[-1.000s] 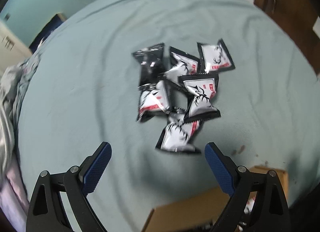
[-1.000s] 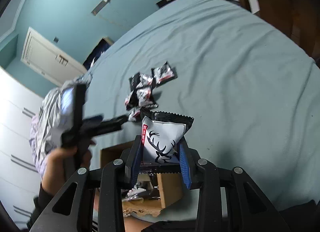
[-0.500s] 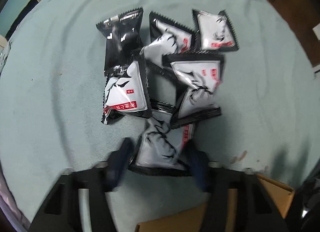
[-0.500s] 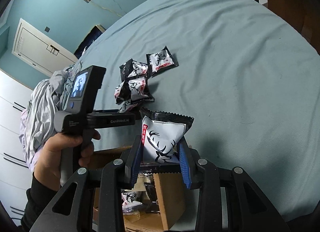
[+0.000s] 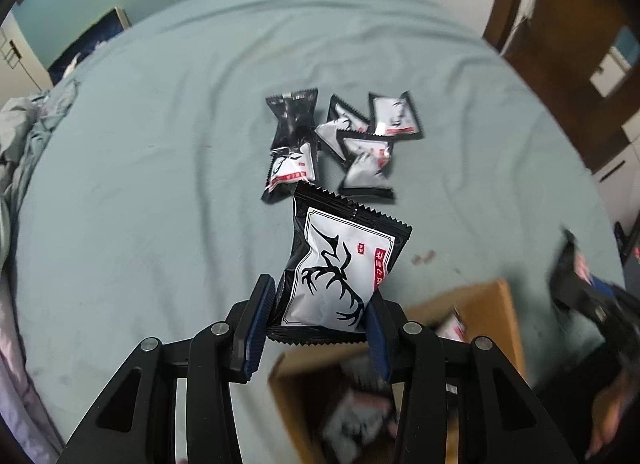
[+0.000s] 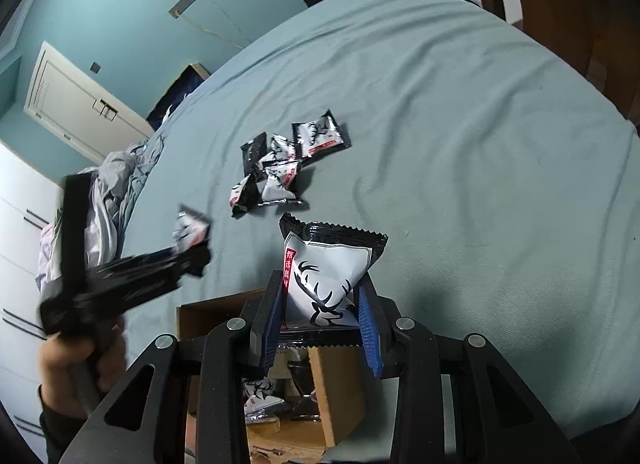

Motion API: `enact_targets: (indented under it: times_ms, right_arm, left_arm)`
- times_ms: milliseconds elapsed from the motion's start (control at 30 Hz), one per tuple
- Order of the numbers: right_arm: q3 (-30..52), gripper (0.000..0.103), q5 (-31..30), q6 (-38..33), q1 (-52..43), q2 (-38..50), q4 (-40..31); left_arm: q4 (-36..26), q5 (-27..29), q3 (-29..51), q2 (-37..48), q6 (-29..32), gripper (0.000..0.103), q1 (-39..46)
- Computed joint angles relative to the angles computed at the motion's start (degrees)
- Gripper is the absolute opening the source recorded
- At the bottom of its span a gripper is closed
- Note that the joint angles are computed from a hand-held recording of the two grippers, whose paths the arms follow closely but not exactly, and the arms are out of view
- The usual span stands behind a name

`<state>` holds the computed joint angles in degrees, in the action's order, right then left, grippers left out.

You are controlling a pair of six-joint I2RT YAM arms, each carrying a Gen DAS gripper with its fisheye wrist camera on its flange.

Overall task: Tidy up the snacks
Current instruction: 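Lower both held packets into the cardboard box and open both grippers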

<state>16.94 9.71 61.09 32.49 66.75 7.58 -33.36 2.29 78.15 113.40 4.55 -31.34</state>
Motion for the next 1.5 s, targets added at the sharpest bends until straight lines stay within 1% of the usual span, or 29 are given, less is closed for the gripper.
enact_targets:
  times_ms: [33,67,100,133,167,200,300,367,433,467,500,567,600,667,733,800,933,1067,1133,1233,1300,1333,1367,1400,1433,1467,1500]
  right_arm:
    - [0.02,0.033,0.40,-0.24,0.67,-0.14,-0.11]
    - [0.15,0.033,0.85,-0.72,1.29,-0.12,-0.28]
    - [0.20,0.033,1.45,-0.86,1.81,-0.19,-0.60]
    - [0.36,0.033,3.05,-0.58,3.16,-0.80,-1.73]
    - [0.31,0.033,3.78,-0.58,3.79,-1.32,-2.23]
    - [0.24,0.033,4.45,-0.59,4.63,-1.90,-2.65]
    - [0.08,0.033,6.01,-0.83,6.91,-3.34,-3.40]
    - [-0.31,0.033,6.05,-0.85,7.36,-3.23,-2.71]
    - [-0.62,0.033,6.16,-0.82,7.58,-2.63,-2.06]
    - [-0.41,0.033,6.54,-0.90,7.87,-2.31,-2.41]
    - [-0.11,0.033,6.52,-1.38,7.68,-1.99,-2.77]
    - [0.41,0.033,6.60,-1.80,8.07,-1.64,-3.46]
    - [0.80,0.033,6.28,-2.11,8.23,-1.36,-3.78]
    - [1.79,0.033,5.06,-3.40,8.17,-0.38,-4.33]
    - [2.73,0.033,4.42,-5.01,8.36,0.17,-4.58]
    - [3.55,0.033,3.99,-7.26,8.94,0.83,-4.05]
    - [5.56,0.033,4.07,-11.32,10.94,3.81,-3.23]
    - [7.41,0.033,4.49,-15.10,12.33,6.96,-3.48]
    - [8.01,0.033,3.38,-16.79,12.61,8.16,-3.34]
    - [9.25,0.033,1.94,-16.73,12.07,10.05,-3.56]
    - [9.70,0.036,1.58,-15.84,10.84,10.27,-4.42]
    - [9.39,0.041,1.17,-15.27,10.16,9.89,-4.10]
    - [8.79,0.051,0.75,-14.43,9.53,9.31,-3.26]
    - [7.87,0.057,0.88,-13.28,9.46,8.43,-2.32]
    - [6.75,0.069,1.05,-12.24,9.00,7.20,-1.24]
    - [5.62,0.073,1.62,-11.28,8.76,5.80,-0.29]
    - [4.61,0.074,2.18,-10.45,8.70,4.80,0.66]
  left_arm:
    - [0.62,0.43,-2.07,-2.14,0.26,0.042,0.33]
    - [2.21,0.94,-6.47,-5.60,0.72,0.042,0.63]
    - [1.93,1.76,-9.47,-8.08,1.68,0.042,0.87]
    - [2.05,2.37,-9.59,-7.80,1.84,0.042,0.49]
    - [0.81,3.92,-11.33,-9.57,2.51,0.042,0.19]
    - [0.82,4.86,-13.55,-11.33,3.20,0.042,0.31]
    - [3.05,4.31,-19.71,-16.46,3.73,0.042,-0.81]
    - [3.55,5.19,-21.19,-17.64,3.63,0.043,-0.80]
    - [3.68,6.82,-21.55,-16.79,3.57,0.048,-0.69]
    - [3.56,7.39,-21.45,-15.92,3.96,0.059,-1.08]
    - [4.64,6.89,-21.23,-14.74,3.49,0.069,-2.14]
    - [7.96,3.39,-23.48,-16.11,3.17,0.079,-3.97]
    - [9.05,1.64,-24.18,-17.01,2.88,0.082,-4.66]
    - [11.32,-0.36,-24.72,-17.38,1.93,0.082,-4.41]
    - [12.69,-1.07,-24.77,-17.23,0.24,0.083,-3.24]
    - [14.96,-3.91,-25.36,-17.21,-1.75,0.083,-1.95]
    - [18.29,-8.80,-26.00,-17.26,-3.21,0.083,-0.52]
    - [19.74,-8.95,-26.00,-17.22,-4.04,0.083,0.32]
    - [19.82,-9.26,-26.26,-17.60,-3.97,0.084,0.09]
    - [20.01,-10.49,-26.40,-17.53,-3.65,0.084,-0.57]
    - [19.65,-10.39,-26.27,-17.49,-3.68,0.084,-0.57]
    - [19.40,-10.13,-26.05,-17.29,-3.83,0.084,-0.43]
    - [19.02,-10.06,-26.09,-17.62,-4.01,0.084,-0.41]
    - [18.92,-9.99,-26.11,-17.68,-4.18,0.084,-0.40]
    - [18.83,-9.88,-26.04,-17.66,-4.29,0.084,-0.33]
    - [18.74,-9.82,-25.95,-17.62,-4.46,0.084,-0.24]
    - [18.63,-9.79,-25.96,-17.72,-4.53,0.084,-0.18]
